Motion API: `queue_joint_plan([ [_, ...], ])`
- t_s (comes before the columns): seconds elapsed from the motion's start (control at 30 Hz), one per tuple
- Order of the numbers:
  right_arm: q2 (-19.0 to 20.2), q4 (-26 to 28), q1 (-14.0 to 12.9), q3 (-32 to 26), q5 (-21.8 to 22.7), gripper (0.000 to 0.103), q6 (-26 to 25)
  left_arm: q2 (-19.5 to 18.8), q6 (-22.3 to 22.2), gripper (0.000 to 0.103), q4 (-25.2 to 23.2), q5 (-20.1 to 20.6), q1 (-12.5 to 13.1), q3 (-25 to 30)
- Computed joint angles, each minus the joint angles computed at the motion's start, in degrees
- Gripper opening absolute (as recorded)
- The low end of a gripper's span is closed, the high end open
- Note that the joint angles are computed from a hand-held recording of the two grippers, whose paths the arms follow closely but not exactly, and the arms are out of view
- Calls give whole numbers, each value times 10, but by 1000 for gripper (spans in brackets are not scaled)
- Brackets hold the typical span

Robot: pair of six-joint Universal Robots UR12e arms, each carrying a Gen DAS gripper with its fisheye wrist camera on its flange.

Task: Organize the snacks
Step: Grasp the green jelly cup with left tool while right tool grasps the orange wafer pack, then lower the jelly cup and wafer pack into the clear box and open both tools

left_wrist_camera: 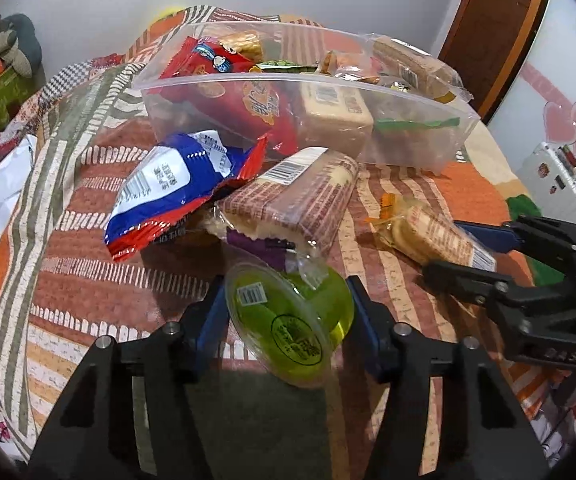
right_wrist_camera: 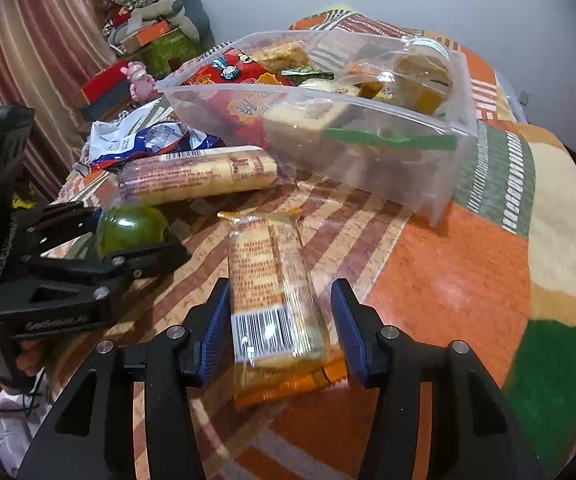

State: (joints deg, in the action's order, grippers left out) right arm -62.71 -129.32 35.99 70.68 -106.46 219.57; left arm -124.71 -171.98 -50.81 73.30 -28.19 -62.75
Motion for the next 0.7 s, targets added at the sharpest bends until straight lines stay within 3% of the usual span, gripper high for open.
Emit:
queue_joint_plan([
  [0.07,0,-4,1,0,0,46,3,3,-1,57,1,-5,1,-4],
  [0.1,-1,-8,1,2,0,35,4,5,-1,57,1,-7,2,-7],
  [0.13,-2,-11,1,4,1,34,7,7,-3,57,1,-9,3,-10],
  [0.57,-19,-47,16,17,-47,33,35,45,-21,55,44,-30,13,-47],
  [0.7,-19,-59,19,12,-66,33,28,49,-25,49,49,-41,16,-44],
])
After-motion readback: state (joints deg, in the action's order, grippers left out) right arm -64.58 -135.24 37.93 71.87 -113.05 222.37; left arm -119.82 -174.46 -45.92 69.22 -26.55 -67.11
